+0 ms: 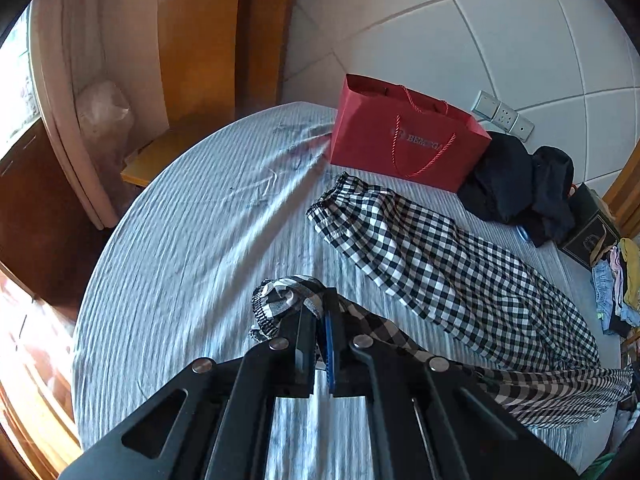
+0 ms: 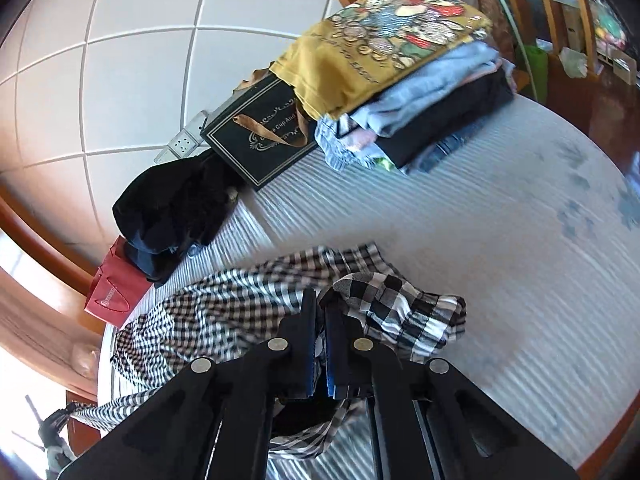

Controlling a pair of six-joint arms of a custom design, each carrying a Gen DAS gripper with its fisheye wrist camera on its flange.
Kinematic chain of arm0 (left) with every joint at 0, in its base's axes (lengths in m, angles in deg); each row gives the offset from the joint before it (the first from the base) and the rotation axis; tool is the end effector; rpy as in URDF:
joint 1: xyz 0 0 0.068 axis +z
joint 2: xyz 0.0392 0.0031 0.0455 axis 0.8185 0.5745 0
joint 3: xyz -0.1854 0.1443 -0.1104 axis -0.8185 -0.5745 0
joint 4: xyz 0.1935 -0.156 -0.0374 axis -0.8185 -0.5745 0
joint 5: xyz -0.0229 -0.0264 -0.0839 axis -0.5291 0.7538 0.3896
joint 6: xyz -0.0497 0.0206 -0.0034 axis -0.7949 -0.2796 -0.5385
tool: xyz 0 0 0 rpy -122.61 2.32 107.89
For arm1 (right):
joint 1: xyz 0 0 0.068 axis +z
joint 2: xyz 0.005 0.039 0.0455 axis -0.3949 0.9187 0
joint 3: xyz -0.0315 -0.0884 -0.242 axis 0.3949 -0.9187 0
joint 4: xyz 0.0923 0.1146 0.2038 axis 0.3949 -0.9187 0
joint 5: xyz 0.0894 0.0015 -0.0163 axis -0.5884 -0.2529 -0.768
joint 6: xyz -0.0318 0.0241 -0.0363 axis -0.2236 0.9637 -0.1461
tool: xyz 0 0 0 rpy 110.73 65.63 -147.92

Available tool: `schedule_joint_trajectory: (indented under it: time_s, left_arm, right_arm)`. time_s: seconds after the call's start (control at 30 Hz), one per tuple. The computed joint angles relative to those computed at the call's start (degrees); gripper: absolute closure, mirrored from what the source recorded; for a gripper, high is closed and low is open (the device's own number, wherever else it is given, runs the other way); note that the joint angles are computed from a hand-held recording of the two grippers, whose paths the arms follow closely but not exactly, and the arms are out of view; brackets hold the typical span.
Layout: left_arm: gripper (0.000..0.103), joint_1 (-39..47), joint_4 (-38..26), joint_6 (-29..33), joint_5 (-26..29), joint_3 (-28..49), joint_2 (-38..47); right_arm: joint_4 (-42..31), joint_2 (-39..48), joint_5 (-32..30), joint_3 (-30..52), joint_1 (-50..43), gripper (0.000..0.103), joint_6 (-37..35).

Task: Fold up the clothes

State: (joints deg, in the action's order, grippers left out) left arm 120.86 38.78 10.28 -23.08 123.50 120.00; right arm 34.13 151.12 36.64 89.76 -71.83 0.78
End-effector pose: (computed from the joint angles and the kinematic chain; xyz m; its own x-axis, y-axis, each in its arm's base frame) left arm 0.1442 0.2773 0.2419 -0.7552 -0.3254 -0.5689 -0.2901 0.9444 -0.1551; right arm 0.1758 -0.1645 0.2466 -0.6951 0.4823 -0.5331 0.2309 0.8520 0.4698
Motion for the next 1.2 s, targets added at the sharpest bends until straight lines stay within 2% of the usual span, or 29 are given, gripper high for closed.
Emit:
schedule_joint_trajectory:
  time_s: [0.13, 0.2, 0.23, 0.27, 0.3, 0.33, 0.37, 0.53, 0.7, 0.9, 1.07, 1.13, 1.2]
  left_arm:
    - [0.101, -15.41, 10.37, -14.97, -8.92, 4.46, 6.98]
    - [0.097, -21.57, 14.23, -19.67, -11.71, 9.02, 12.75]
    - [0.095, -23.91, 14.65, -21.43, -13.29, 12.44, 16.21]
    - [0.077, -25.59, 12.56, -22.88, -14.19, 17.47, 20.4]
    - [0.043, -26.99, 10.51, -24.09, -14.85, 22.35, 24.27]
    - [0.027, -27.78, 9.91, -24.49, -15.04, 24.97, 26.37]
    - [0.02, -28.15, 10.78, -23.91, -14.86, 25.44, 26.81]
    - [0.02, -27.04, 10.21, -15.01, -12.97, 25.31, 26.36]
    - [0.02, -24.26, 10.79, -6.66, -15.91, 24.39, 27.49]
    - [0.02, -21.5, 7.89, -6.23, -16.12, 31.17, 35.81]
    - [0.02, -24.41, 13.03, -6.3, -20.11, 27.79, 37.62]
    - [0.029, -26.16, 17.8, -5.83, -23.68, 23.67, 36.58]
    - [0.072, -27.95, 23.95, -5.35, -28.3, 18.66, 34.68]
  right_arm:
    - [8.71, 12.53, 8.98, 9.18, 13.3, 0.099, 10.52]
    - [10.3, 17.27, 13.18, 12.85, 16.9, 0.094, 12.93]
    - [10.64, 19.29, 15.02, 14.56, 18.23, 0.079, 13.83]
    - [10.97, 20.58, 16.85, 15.76, 19.26, 0.052, 14.57]
    - [11.6, 20.02, 18.73, 15.47, 19.7, 0.038, 15.06]
    - [12.14, 19.06, 20.1, 14.78, 19.83, 0.03, 15.3]
    - [12.47, 17.13, 20.25, 13.19, 19.22, 0.031, 15.03]
    - [9.83, 6.52, 19.06, 2.97, 12.51, 0.031, 10.18]
    - [8.64, -0.63, 17.79, -9.14, 4.74, 0.031, 5.26]
    - [11.2, -1.82, 17.25, -15.13, 0.73, 0.026, 4.46]
    - [14.75, -0.87, 17.17, -15.11, 3.73, 0.013, 7.64]
    - [16.23, 0.48, 19.27, -14.69, 6.5, 0.007, 9.38]
    - [17.35, 2.12, 21.33, -14.53, 8.87, 0.007, 10.88]
